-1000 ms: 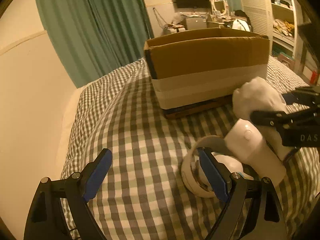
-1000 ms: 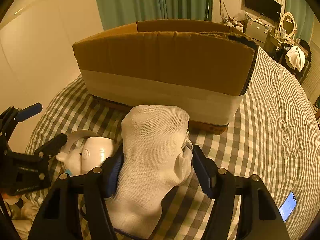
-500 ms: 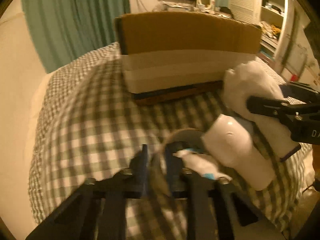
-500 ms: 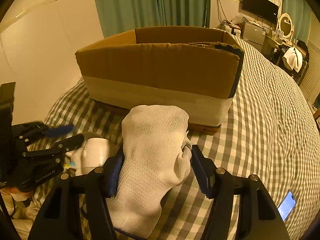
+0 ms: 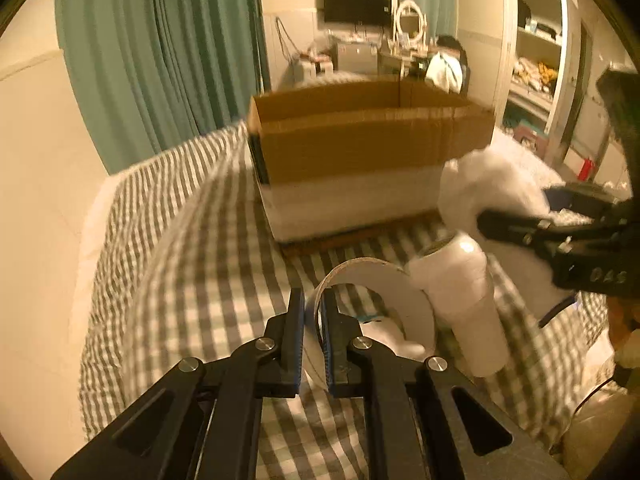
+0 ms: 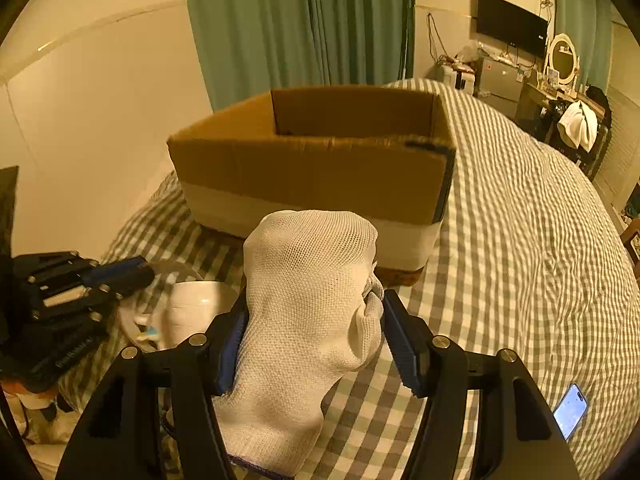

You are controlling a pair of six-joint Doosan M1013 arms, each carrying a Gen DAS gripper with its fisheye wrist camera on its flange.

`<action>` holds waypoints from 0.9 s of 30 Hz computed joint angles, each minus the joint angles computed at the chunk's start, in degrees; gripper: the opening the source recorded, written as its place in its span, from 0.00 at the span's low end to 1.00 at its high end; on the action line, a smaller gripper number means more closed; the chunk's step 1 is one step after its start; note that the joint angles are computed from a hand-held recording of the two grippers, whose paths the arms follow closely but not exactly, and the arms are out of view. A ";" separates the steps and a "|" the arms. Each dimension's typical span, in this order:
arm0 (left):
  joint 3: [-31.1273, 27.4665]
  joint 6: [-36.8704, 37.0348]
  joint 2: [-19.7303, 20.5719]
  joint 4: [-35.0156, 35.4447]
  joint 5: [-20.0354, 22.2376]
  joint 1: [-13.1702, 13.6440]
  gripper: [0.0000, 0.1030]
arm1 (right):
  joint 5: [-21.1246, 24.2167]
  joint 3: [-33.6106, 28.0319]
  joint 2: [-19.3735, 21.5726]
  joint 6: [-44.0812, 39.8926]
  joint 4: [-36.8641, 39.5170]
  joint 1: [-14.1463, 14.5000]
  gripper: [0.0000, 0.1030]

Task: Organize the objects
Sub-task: 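Lower the glove and tape roll into the box and open both tools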

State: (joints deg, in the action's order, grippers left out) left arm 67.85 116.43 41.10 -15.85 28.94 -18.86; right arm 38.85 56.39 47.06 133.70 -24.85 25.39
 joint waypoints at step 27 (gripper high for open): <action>-36.75 -7.87 14.27 9.47 12.05 -1.42 0.05 | 8.71 -28.06 9.47 -11.86 0.31 -4.04 0.59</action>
